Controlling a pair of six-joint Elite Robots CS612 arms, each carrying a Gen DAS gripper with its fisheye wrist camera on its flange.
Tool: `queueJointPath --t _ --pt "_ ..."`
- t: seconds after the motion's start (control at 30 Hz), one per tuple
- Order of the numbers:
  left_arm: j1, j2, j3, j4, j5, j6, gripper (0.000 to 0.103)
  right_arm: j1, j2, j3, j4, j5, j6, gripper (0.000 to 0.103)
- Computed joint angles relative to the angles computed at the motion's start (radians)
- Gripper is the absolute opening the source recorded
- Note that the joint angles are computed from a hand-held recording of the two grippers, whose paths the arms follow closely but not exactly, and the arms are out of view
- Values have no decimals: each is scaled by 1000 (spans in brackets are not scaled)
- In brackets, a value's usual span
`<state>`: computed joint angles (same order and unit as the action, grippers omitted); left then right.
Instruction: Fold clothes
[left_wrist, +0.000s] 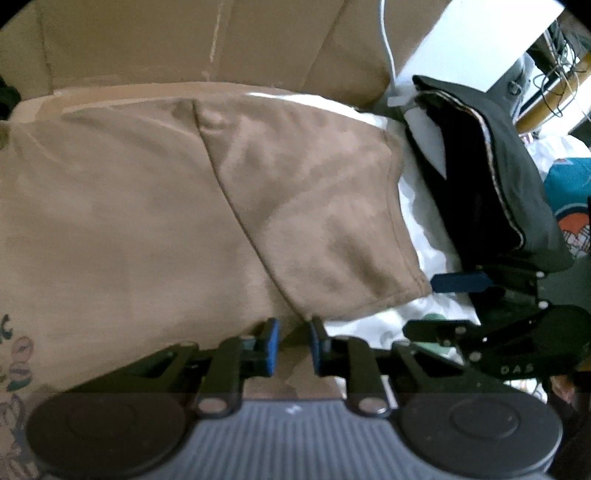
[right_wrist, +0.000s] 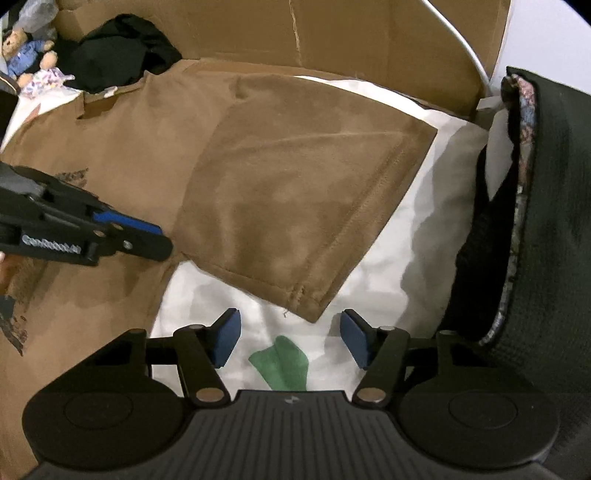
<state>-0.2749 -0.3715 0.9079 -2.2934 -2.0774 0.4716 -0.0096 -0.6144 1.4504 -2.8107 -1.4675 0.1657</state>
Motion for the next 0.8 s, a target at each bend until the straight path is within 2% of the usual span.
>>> queueJointPath --t 0.1,0.13,0.27,0.47,0.8 --pt "-1 5 -4 3 -1 2 16 -3 1 3 -17 5 -5 64" --pt "0 7 -6 4 -4 2 16 -2 1 5 -28 -4 -11 60" --pt "5 16 -22 19 -24 3 16 -2 6 -2 -35 -18 -36 30" --pt "13 19 -28 27 -40 10 16 -4 6 -6 -32 -19 -85 13" --pt "13 11 -22 24 -38 15 16 8 0 -9 4 -103 -133 10"
